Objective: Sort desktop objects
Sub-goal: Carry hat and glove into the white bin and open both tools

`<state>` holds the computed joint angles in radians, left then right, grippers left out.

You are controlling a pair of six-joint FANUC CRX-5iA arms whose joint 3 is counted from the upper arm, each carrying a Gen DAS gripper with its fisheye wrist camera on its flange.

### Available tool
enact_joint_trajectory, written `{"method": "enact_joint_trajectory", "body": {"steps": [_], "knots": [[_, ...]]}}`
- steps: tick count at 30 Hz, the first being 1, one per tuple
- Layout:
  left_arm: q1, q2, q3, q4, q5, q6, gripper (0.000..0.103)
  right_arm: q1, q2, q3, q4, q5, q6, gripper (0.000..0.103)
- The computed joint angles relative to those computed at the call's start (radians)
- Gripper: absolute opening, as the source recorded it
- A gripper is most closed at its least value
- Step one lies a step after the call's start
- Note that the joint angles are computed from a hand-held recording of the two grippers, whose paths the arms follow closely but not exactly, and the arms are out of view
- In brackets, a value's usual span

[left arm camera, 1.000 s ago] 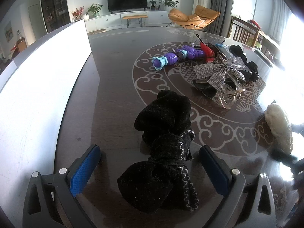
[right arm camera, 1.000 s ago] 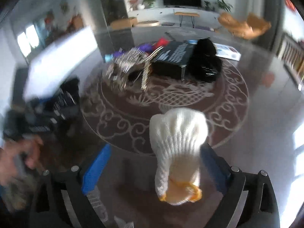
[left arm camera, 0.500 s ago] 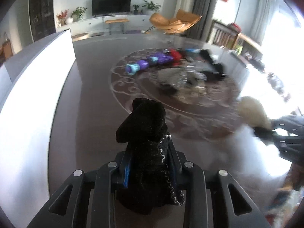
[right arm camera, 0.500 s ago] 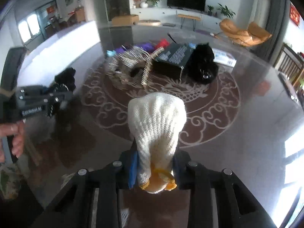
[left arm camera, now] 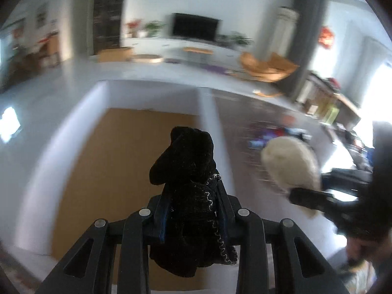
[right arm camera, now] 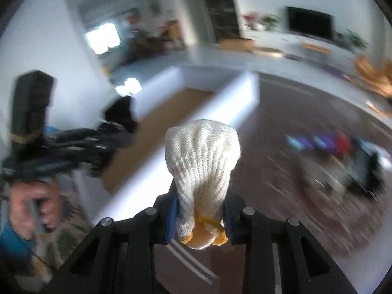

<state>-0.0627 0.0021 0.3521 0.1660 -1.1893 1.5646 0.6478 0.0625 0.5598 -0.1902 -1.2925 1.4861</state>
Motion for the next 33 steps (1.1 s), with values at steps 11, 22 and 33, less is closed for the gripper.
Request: {"method": "enact_joint_trajectory", "body": {"steps": [11,22,33], "knots": [[0.132,0.046,-0.007,-0.174,-0.215,0.012,0.052,0.223,0.264,0.169,0.151,-0.118,-0.001,0.045],[0.076,0.049,-0.028,-0.262,-0.241,-0.02,0.076,0.323,0.214,0.017,0.39,-0.074,0.148,0.077],[0.008,-0.031,-0.106,-0.281,-0.211,0.019,0.076,0.295,0.167,-0.051,0.37,-0.011,0.178,0.078]]}}
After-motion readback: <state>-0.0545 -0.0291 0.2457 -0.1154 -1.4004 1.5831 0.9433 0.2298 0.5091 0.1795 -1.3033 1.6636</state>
